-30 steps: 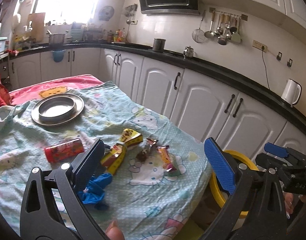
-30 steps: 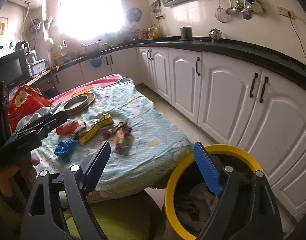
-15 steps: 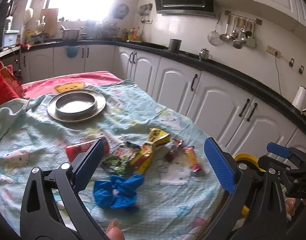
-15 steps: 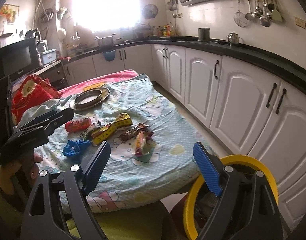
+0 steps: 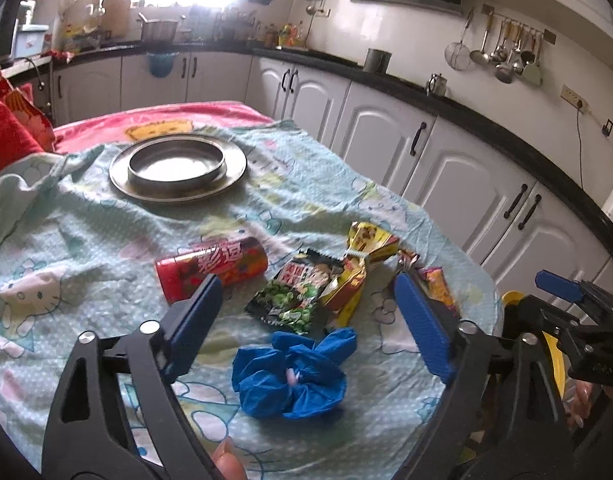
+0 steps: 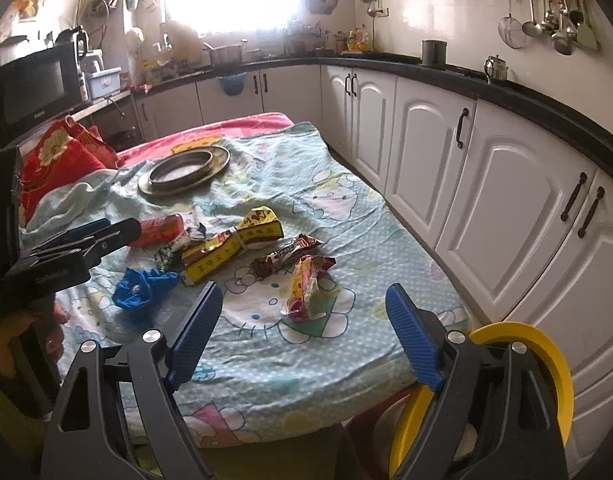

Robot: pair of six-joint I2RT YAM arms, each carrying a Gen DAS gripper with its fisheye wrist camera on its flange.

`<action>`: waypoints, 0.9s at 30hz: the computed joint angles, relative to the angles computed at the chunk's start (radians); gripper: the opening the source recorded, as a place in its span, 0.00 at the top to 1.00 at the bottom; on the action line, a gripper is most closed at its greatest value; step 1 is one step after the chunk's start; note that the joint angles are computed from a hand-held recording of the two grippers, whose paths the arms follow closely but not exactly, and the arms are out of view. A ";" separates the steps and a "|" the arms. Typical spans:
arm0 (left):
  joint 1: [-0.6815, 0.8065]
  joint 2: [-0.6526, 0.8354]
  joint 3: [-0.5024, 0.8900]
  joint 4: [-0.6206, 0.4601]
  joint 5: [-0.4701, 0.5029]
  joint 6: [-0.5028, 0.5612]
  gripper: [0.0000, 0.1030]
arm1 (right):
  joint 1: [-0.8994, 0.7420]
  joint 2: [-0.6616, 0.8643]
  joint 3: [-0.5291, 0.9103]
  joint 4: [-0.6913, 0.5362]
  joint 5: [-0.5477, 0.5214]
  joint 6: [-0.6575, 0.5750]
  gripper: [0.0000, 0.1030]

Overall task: Collect trash
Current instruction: 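Move both tools back over the table toward the remaining trash, then grasp the green pea snack bag with the left tool while the right grasps the pink-yellow snack bag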

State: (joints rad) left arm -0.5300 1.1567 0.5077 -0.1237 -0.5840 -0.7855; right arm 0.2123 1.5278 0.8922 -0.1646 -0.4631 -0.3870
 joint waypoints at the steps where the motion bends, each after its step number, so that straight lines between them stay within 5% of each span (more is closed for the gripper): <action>1: 0.012 0.004 -0.006 0.012 0.019 0.006 0.29 | 0.007 0.017 0.008 0.003 0.007 0.000 0.24; 8: 0.104 0.072 -0.016 0.093 0.159 0.057 0.40 | 0.045 0.112 0.057 0.005 0.048 -0.002 0.28; 18: 0.226 0.176 -0.004 0.187 0.345 0.092 0.44 | 0.091 0.227 0.118 -0.003 0.090 -0.006 0.36; 27: 0.272 0.200 -0.032 0.243 0.407 0.075 0.47 | 0.121 0.315 0.189 -0.038 0.093 0.000 0.50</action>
